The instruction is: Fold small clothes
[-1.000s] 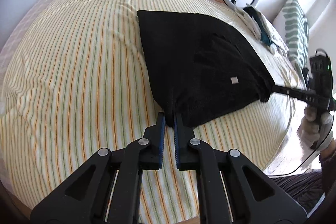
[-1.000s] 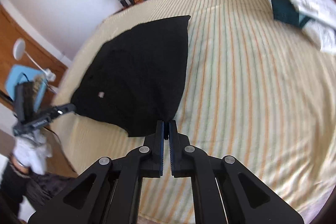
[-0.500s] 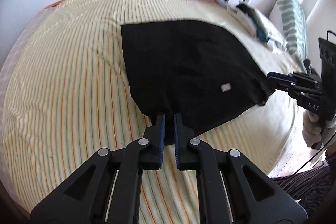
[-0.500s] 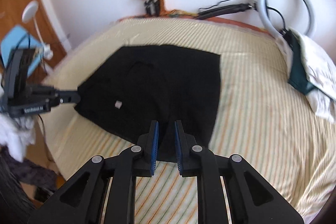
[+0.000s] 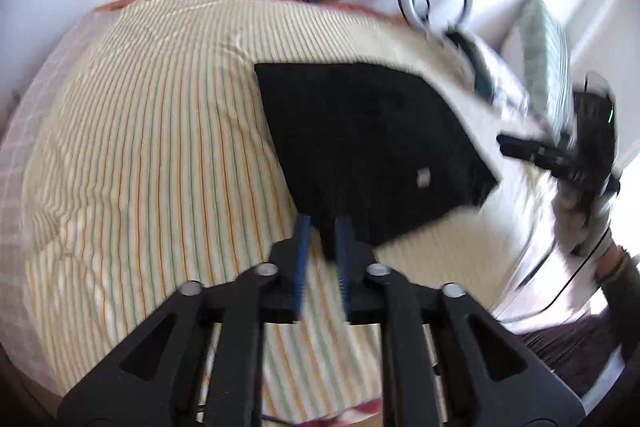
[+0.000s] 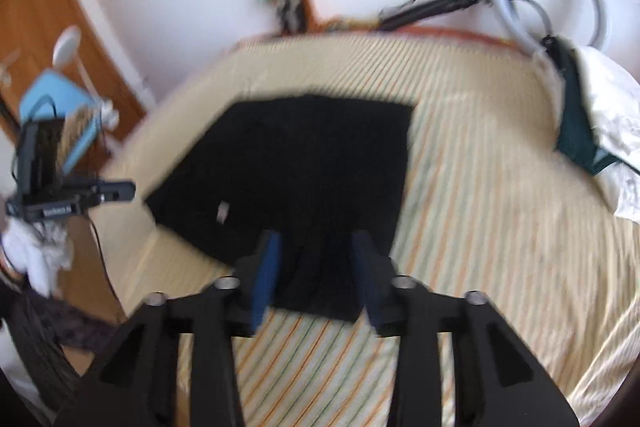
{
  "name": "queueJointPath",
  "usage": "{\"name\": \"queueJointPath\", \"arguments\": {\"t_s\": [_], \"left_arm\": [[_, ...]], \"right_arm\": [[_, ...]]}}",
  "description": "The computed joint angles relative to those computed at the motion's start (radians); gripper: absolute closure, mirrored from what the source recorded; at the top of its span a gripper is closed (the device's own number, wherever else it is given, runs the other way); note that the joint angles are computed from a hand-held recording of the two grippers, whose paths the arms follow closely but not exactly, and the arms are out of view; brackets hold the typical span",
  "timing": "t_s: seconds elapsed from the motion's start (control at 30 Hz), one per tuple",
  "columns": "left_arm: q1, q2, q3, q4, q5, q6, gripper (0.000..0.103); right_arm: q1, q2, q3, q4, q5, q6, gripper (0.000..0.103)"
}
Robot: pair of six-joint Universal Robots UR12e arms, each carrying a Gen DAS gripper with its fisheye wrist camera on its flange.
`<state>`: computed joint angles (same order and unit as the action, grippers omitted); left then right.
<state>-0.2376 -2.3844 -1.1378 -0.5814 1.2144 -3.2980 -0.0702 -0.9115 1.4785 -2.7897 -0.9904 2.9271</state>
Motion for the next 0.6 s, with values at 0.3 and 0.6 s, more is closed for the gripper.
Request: {"name": "queueJointPath", "arguments": {"t_s": [0.3,0.6], "left_arm": [[0.021,-0.049,0.060,-0.158,-0.206,-0.079,0.100],[0.015,-0.017,0.030,-0.091,-0.043,-0.064,0.066]], "right_arm": [[-0.012,0.071,-0.114,-0.022,-0.007,0.110,0.063],[-0.013,0.152,-0.234,0.003,0.046,0.192,0.063]]}}
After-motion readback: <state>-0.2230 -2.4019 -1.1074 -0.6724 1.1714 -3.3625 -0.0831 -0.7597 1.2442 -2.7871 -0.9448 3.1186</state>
